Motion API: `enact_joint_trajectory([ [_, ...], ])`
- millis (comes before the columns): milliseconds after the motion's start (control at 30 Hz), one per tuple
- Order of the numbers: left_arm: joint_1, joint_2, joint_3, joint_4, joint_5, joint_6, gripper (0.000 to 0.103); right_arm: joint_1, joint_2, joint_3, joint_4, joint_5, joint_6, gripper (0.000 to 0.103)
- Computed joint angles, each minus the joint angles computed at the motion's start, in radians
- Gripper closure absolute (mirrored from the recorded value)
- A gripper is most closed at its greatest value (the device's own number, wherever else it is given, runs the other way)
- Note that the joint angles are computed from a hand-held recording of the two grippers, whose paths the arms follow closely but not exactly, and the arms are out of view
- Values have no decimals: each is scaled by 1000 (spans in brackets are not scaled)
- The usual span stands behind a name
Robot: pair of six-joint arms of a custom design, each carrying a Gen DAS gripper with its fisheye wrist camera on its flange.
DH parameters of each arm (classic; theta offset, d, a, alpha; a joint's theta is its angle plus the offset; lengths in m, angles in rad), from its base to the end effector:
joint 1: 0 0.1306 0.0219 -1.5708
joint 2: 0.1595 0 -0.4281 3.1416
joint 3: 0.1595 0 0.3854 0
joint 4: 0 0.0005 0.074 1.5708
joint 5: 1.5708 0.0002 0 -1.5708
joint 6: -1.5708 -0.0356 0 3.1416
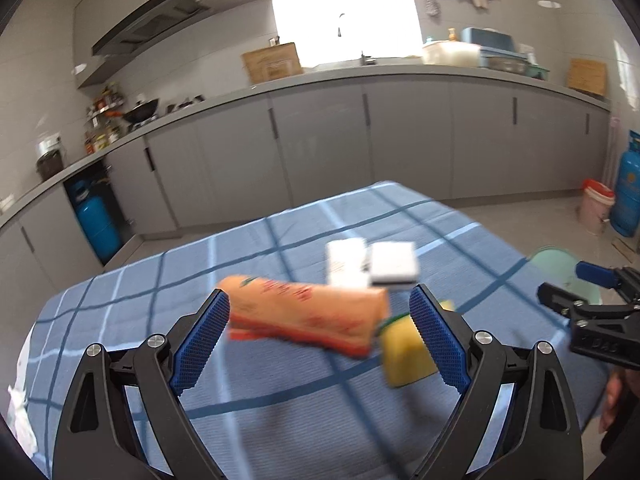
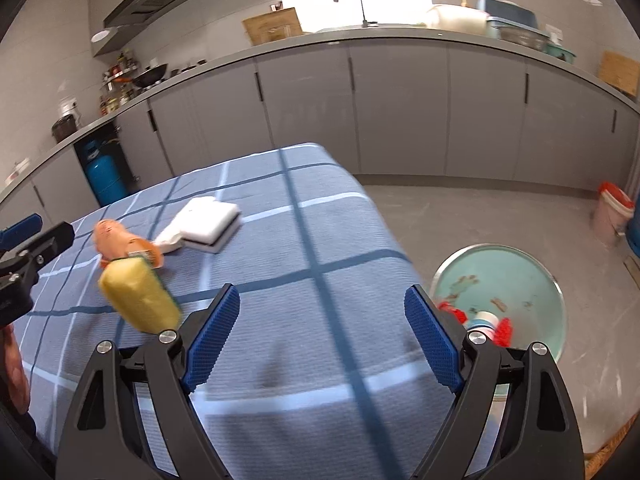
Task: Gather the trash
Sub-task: 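Grasp the yellow sponge with the right tool while the left tool reaches the orange package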
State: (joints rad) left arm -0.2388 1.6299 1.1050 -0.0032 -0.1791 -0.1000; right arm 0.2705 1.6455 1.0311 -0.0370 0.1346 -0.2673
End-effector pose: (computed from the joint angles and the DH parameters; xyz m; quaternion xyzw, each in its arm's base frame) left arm 0.5283 -0.1226 0.3003 0.1017 0.8588 0.0430 0.5002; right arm 0.5053 0.1346 0.2584 0.0284 0.8942 0.0595 0.4428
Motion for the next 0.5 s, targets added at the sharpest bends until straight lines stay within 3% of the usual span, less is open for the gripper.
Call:
enact_joint_trajectory([
  [267,128,14,-11,-32,-61,45,11,92,39,73,-35,1,47,14],
  [500,180,25,-14,-33,-89,57,7,140,70,125,-61,9,73,10],
])
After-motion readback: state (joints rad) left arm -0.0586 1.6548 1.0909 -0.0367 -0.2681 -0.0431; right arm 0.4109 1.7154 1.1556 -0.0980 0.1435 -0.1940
